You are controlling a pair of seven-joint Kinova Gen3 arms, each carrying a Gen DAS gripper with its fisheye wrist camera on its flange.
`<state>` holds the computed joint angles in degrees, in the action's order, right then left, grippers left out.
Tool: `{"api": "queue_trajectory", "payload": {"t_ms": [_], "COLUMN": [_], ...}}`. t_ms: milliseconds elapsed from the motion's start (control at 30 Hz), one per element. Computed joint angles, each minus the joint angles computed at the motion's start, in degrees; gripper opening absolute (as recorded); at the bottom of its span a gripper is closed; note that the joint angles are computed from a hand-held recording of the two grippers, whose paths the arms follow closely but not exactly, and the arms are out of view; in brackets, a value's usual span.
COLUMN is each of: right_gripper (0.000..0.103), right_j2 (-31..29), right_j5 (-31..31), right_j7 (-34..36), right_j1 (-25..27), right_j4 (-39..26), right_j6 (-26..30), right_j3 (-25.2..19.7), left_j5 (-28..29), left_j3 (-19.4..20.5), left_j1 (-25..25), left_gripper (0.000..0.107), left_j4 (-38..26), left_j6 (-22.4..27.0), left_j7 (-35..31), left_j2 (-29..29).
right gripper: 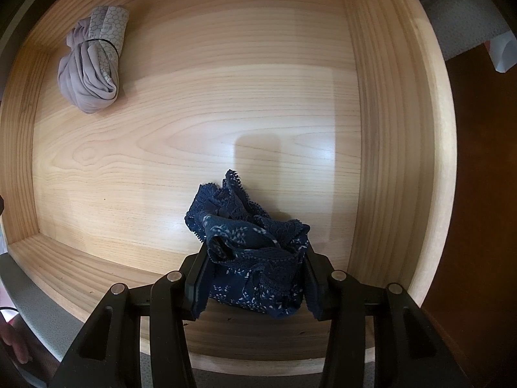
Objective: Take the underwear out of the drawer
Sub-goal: 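Hold the navy lace underwear just above the drawer floor with the right tool, then lower the left tool into the drawer toward the beige rolled garment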
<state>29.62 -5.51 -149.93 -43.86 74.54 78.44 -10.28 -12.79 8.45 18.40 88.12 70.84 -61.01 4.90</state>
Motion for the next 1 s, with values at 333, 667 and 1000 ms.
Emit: {"api": "queue_trajectory", "payload": {"t_ms": [333,667,1000], "right_gripper": [0.042,0.043,0.043], "right_j2": [0.1,0.1,0.0], "right_j5": [0.1,0.0,-0.2], "right_j7": [0.2,0.6,1.2], "right_j1": [0.0,0.3,0.6], "right_j4": [-0.6,-0.7,-0.7], "right_j6": [0.7,0.6,0.5], "right_j3": [0.0,0.0,0.1], "left_j5": [3.0,2.0,1.1], "left_j3": [0.5,0.3,-1.6], "left_j1": [0.4,5.9,9.1], "left_gripper": [0.056,0.056,0.056], "left_j4": [-3.0,-9.7,-15.7], "left_j6": [0.6,-1.8,-1.2], "left_j7": [-3.6,-2.6,-1.0], "left_j2": [3.1,9.8,15.4]}}
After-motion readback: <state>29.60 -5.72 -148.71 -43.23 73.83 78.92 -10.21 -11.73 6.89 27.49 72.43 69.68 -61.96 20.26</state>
